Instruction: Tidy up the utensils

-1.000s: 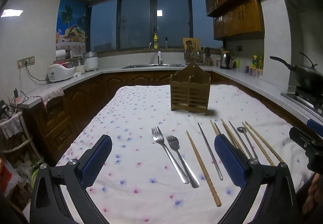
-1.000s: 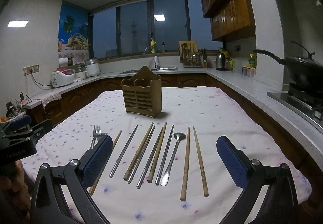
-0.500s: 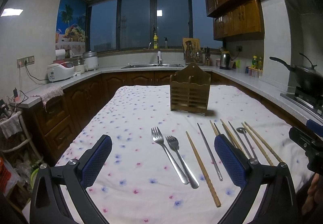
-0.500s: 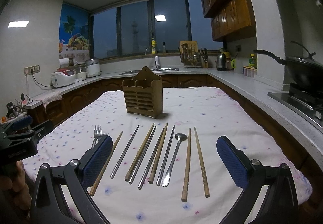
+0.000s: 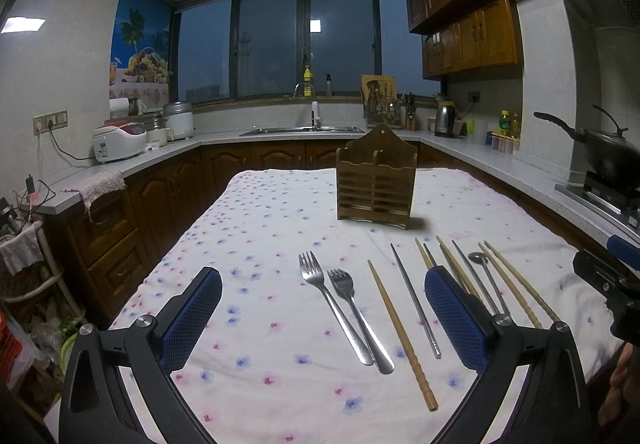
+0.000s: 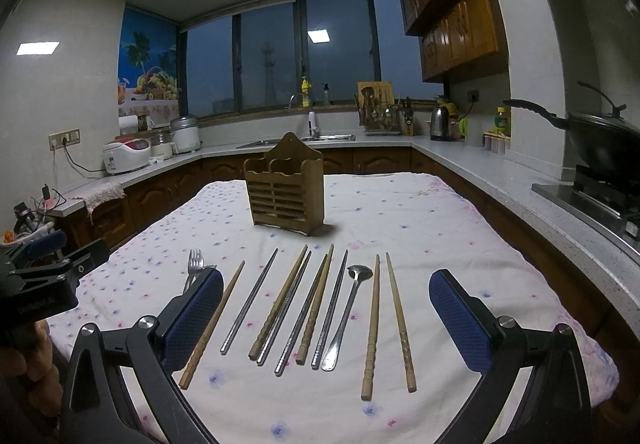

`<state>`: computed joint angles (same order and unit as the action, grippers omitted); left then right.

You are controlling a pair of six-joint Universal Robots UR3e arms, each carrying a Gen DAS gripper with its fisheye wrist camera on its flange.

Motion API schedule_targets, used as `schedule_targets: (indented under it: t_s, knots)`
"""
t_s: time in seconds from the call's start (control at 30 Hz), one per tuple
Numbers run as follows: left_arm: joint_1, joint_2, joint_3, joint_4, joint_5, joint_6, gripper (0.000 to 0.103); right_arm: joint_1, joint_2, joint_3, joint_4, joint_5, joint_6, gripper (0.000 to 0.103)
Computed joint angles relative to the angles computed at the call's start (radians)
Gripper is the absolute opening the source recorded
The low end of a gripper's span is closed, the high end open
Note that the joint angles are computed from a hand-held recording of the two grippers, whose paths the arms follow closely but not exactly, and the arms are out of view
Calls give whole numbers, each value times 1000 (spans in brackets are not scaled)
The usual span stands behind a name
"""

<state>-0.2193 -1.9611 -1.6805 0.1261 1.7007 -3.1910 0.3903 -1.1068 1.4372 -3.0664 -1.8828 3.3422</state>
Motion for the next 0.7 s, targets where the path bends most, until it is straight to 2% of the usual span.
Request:
schedule_targets:
  t_s: [0.4, 0.53, 0.7]
  knots:
    - [4, -2, 4, -6, -13, -4, 102, -1, -2, 3, 2, 1, 1, 103]
    - [37, -5, 57, -94, -85, -24, 102, -16, 1, -37, 66, 22, 14, 103]
    - [72, -47, 220, -289, -149, -24, 102, -75, 2, -109, 203, 94, 47, 103]
